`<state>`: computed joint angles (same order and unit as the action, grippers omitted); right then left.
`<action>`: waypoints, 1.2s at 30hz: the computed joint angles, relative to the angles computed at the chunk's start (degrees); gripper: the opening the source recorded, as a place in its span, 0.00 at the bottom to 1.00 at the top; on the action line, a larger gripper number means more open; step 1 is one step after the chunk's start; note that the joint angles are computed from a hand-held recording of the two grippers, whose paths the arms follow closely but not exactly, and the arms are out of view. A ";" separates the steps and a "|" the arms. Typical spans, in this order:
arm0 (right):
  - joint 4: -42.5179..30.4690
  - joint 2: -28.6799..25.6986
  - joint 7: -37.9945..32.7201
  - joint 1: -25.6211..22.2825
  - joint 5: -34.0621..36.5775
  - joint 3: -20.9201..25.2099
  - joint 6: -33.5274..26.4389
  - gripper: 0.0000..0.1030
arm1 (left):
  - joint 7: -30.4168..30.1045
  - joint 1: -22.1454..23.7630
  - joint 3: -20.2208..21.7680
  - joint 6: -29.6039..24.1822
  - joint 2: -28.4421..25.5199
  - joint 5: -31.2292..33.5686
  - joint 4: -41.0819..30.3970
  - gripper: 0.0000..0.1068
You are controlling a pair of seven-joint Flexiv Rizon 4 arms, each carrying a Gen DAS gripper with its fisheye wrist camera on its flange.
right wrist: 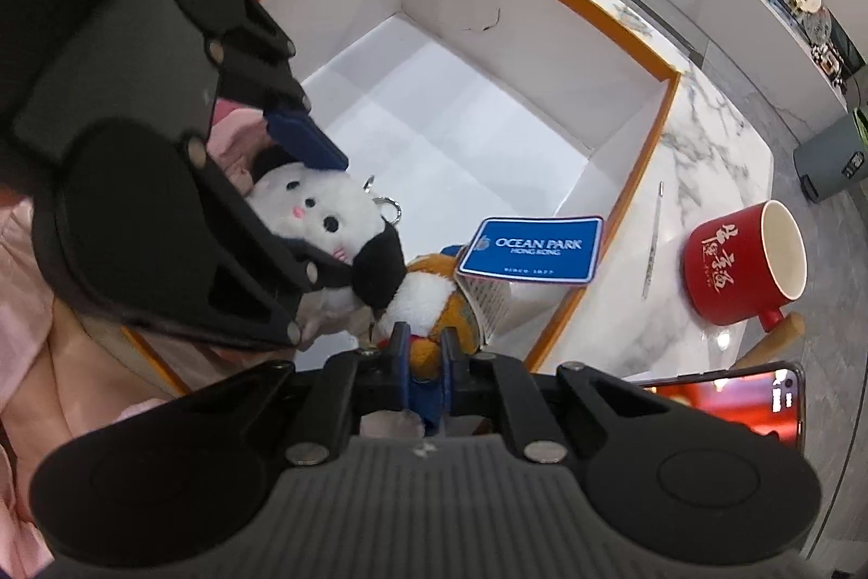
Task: Organize objects
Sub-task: 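Lower the raccoon plush into the box with the right tool while the left lowers the panda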
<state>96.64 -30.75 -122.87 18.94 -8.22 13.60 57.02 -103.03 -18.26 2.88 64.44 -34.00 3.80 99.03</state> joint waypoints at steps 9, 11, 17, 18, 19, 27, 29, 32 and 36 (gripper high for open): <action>2.20 1.59 0.69 -1.45 0.62 -0.22 3.67 0.10 | -0.46 -0.59 0.16 0.89 -0.40 0.82 0.09 0.55; 1.51 2.26 -0.90 -2.81 2.58 1.38 2.01 0.10 | -0.17 -1.49 0.65 2.62 -1.15 2.21 -0.32 0.55; -0.93 -0.61 0.13 -1.14 2.52 0.41 -1.64 0.10 | -0.50 -0.61 -0.30 8.39 -1.23 0.68 2.16 0.55; -0.91 -1.01 0.36 -0.83 2.29 0.22 -1.89 0.10 | 0.51 0.44 -1.25 9.94 -1.17 -0.21 3.12 0.55; -1.29 -1.60 0.55 -0.66 2.19 0.11 -2.32 0.10 | 1.51 1.63 -2.48 11.60 -1.09 -1.50 4.19 0.55; 0.51 -2.64 2.60 0.89 0.48 -1.13 1.76 0.11 | 3.08 -0.08 -0.44 18.16 -1.73 -4.95 6.54 0.57; 2.44 -2.33 4.24 1.51 -0.94 -1.92 4.99 0.12 | 1.69 -1.70 1.39 20.15 -1.30 -4.95 7.58 0.60; 3.69 -2.20 6.32 1.37 -1.92 -2.01 7.76 0.16 | -0.58 -5.51 5.73 21.99 -0.51 -3.81 8.49 0.62; 6.40 -1.35 8.88 1.17 -2.69 -2.01 13.43 0.26 | -5.78 -11.55 12.78 22.93 0.65 -1.82 9.47 0.66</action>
<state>103.04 -32.11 -113.98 20.11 -10.90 11.59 70.44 -108.81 -29.81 15.67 87.36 -33.35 1.99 108.50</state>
